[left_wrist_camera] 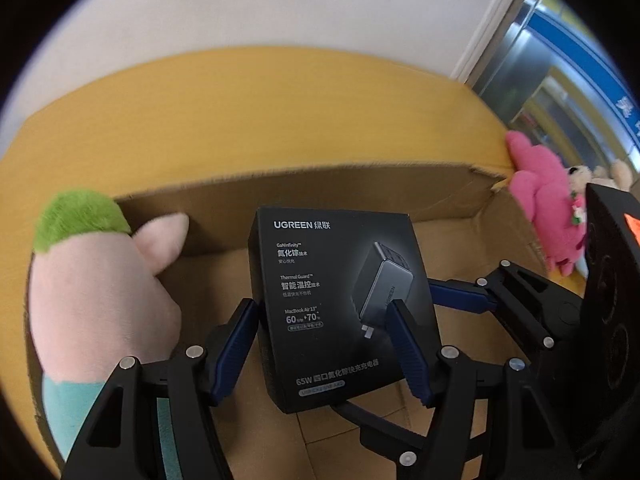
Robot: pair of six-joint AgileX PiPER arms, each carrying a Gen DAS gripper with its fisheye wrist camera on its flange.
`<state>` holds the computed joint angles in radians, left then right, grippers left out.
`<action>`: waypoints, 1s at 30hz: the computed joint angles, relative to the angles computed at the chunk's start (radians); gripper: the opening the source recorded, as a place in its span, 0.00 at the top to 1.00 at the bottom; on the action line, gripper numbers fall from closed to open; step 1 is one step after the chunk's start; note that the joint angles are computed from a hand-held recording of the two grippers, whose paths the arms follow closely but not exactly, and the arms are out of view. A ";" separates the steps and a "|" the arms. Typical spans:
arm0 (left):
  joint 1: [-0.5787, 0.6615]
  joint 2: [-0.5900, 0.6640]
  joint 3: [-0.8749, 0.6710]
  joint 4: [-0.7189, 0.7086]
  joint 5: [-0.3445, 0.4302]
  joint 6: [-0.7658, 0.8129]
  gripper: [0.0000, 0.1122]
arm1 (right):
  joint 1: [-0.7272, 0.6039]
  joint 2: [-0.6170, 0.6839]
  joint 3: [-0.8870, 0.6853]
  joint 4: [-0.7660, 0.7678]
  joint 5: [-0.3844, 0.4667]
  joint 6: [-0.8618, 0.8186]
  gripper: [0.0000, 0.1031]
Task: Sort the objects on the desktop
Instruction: 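Lift the charger box and carry it over the cardboard box, then lower the charger box into the cardboard box and open the left gripper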
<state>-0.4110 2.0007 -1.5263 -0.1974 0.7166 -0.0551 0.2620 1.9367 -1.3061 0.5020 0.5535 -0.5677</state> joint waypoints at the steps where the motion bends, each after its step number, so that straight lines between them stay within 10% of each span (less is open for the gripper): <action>1: -0.003 0.018 -0.016 0.018 0.019 -0.023 0.41 | -0.013 0.029 -0.023 -0.001 0.005 -0.010 0.18; 11: 0.001 -0.052 0.055 0.072 0.010 -0.100 0.43 | 0.028 -0.015 0.040 -0.115 -0.062 0.129 0.18; 21: -0.202 -0.681 0.526 0.528 -0.160 -0.532 0.29 | 0.290 -0.558 0.444 -0.790 -0.155 0.945 0.00; 30: -0.802 -1.037 0.746 1.042 0.254 -1.222 0.29 | 0.660 -1.041 0.657 -1.156 0.215 1.493 0.00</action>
